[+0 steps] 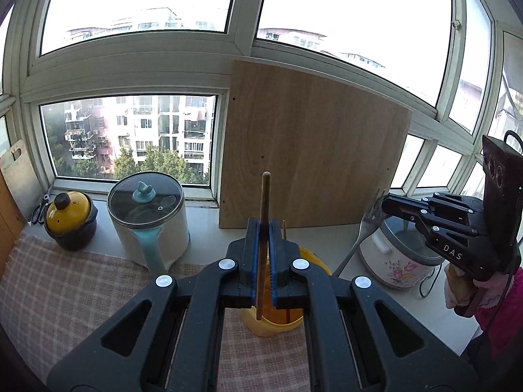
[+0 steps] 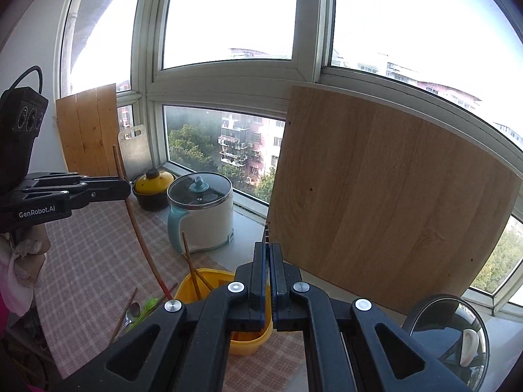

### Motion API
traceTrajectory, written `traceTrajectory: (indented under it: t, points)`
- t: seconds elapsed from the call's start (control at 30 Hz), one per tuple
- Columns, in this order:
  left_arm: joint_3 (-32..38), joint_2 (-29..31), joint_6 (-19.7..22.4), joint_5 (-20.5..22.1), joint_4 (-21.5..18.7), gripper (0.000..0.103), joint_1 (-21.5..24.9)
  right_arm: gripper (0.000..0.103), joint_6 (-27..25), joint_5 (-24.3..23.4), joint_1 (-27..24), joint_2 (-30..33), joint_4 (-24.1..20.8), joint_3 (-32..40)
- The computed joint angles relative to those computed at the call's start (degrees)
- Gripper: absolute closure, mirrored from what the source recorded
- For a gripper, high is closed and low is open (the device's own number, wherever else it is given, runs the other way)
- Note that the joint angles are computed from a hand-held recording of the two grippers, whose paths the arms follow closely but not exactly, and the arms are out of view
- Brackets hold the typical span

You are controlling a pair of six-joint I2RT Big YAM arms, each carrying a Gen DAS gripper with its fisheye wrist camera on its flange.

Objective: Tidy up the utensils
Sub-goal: 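Carry the left tool's chopstick over the yellow container while the right tool carries the fork there, then open the left tool over the yellow container while the right tool releases the fork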

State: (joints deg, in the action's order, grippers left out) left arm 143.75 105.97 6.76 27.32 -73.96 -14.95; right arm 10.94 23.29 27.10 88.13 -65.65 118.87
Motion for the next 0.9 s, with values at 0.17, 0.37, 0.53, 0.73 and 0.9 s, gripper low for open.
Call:
traceTrajectory:
  t: [0.17,0.37,0.53,0.73,0.9]
  points:
    - [2.0,1.5,-0.5,0.1,-0.8,0.1,-1.0,0.103,-0.3,-0.4,-1.5,0.3,0.0,-0.2]
    - [8.3,4.6,-1.1,0.0,-3.1,0.1,-1.5,0.103,-0.4,-0.8,-3.0,0.5,0.2,-1.2]
    - [12.4,7.0,-1.3,-0.6,-4.9,0.1,-2.0,0.103,-1.2,-0.7,-3.5,1.6,-0.2,-0.6]
    - [10.0,7.3,-1.2,-1.7,-5.2,0.1,-2.9,0.103,-1.7,-1.3,-3.6,2.6,-1.0,-0.4]
    - [4.4,5.6,-1.9,-2.2,-3.8,0.1,-2.9,0.103,-1.5,-1.9,-3.5,2.9,-1.5,-1.1]
